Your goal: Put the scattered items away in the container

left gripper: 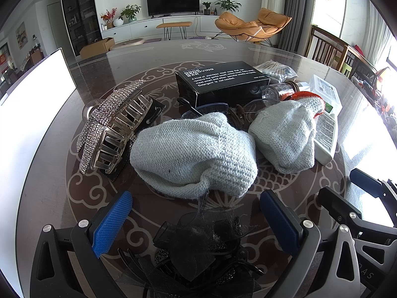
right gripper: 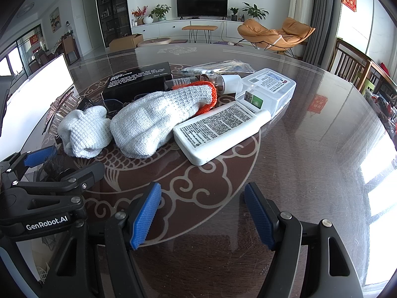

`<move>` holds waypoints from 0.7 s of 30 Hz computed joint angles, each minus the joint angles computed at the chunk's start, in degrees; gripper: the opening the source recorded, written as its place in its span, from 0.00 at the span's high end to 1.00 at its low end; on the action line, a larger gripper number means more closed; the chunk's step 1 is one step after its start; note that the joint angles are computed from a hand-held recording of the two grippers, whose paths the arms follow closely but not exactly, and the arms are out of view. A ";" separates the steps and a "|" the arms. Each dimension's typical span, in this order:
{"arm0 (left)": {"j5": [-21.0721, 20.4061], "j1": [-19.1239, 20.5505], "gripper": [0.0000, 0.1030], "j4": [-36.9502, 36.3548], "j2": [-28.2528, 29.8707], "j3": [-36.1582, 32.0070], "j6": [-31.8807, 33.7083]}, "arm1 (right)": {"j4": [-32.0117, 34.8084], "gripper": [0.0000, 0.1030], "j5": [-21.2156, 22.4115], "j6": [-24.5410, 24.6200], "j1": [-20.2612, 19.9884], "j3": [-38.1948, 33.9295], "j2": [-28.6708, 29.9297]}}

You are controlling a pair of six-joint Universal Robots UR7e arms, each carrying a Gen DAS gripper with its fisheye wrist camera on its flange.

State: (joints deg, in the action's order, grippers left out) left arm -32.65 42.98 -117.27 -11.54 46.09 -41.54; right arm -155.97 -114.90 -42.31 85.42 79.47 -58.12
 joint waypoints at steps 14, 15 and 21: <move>-0.03 -0.03 0.00 -0.09 -0.08 0.18 0.02 | -0.02 0.31 -0.03 0.02 0.03 -0.04 0.07; -0.03 -0.03 0.00 -0.09 -0.08 0.18 0.02 | -0.03 0.31 -0.04 0.03 0.05 -0.04 0.08; -0.04 -0.06 0.00 -0.14 -0.15 0.32 0.00 | 0.00 0.31 -0.01 0.00 0.00 -0.04 0.03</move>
